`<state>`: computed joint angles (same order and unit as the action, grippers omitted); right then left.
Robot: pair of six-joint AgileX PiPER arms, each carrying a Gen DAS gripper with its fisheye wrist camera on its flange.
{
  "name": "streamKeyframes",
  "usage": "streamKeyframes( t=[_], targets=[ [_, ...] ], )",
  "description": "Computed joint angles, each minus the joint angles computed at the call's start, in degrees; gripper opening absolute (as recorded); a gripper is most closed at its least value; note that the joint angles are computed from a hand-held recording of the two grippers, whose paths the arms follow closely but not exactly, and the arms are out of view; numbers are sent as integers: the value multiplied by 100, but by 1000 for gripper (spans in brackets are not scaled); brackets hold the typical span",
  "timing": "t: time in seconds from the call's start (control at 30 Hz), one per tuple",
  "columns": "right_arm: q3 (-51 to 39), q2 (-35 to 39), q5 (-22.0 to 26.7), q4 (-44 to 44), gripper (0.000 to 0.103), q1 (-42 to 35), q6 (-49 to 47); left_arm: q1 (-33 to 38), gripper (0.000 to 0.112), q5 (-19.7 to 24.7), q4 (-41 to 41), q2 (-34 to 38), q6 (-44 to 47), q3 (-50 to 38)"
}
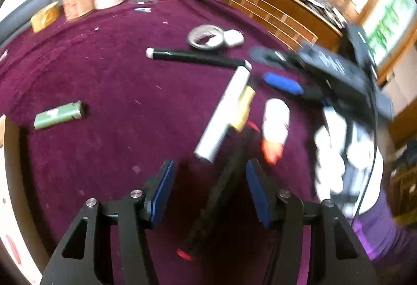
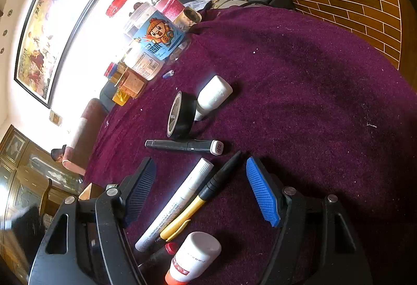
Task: Organize rigid objects
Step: 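Move left tool to the black red-tipped marker while right tool approaches the white glue bottle, then grasp the black marker with left gripper while right gripper grasps the orange-capped glue bottle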
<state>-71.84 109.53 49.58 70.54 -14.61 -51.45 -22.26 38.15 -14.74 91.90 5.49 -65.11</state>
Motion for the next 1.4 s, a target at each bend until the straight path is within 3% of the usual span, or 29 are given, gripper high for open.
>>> streamKeyframes(
  t=[0.17,0.23,0.27,0.37,0.47,0.6,0.67,0.7,0.73,0.87,1.03,1.2,1.37,1.4],
  targets=[
    [14,-6,-10,14,73,4,-8,-859,52,-87,1468,-48,-1150,246],
    [20,-8,-10,18,73,3,-13,-1097,19,-77,1698,-68,-1351,331],
    [14,-3,-17,23,73,10,-12,-1150,13,-81,1770,-131,-1432,372],
    [13,2,-24,24,73,14,-12,-1034,12,-104,1375,-202,-1327,456],
    [20,1,-20,31,73,8,-26,-1126,13,-193,1753,-116,-1829,407],
    [4,8,-7,43,73,4,-27,-1455,32,-355,2491,245,-2583,90],
    [-7,16,-6,50,73,6,-30,-1684,32,-436,3172,344,-3140,67],
    [-19,21,-1,53,73,3,-28,-1685,26,-481,3168,338,-3180,88],
    [-23,22,-6,59,73,5,-30,-1602,12,-543,2935,276,-3013,147],
    [-58,41,-41,68,73,31,-26,-1093,12,-833,1703,-336,-2202,718],
    [-13,27,-96,95,73,31,-101,-223,12,-1109,-223,-1857,-699,1828],
    [-35,-507,-149,-1307,72,203,762,965,12,-574,-1349,-3509,490,2559],
    [667,-1366,-748,-2837,69,818,1579,2846,12,206,-2757,-4133,2348,2966],
    [759,-1413,-981,-3326,61,1088,1963,3310,12,411,-3084,-4140,2777,3023]
  ],
)
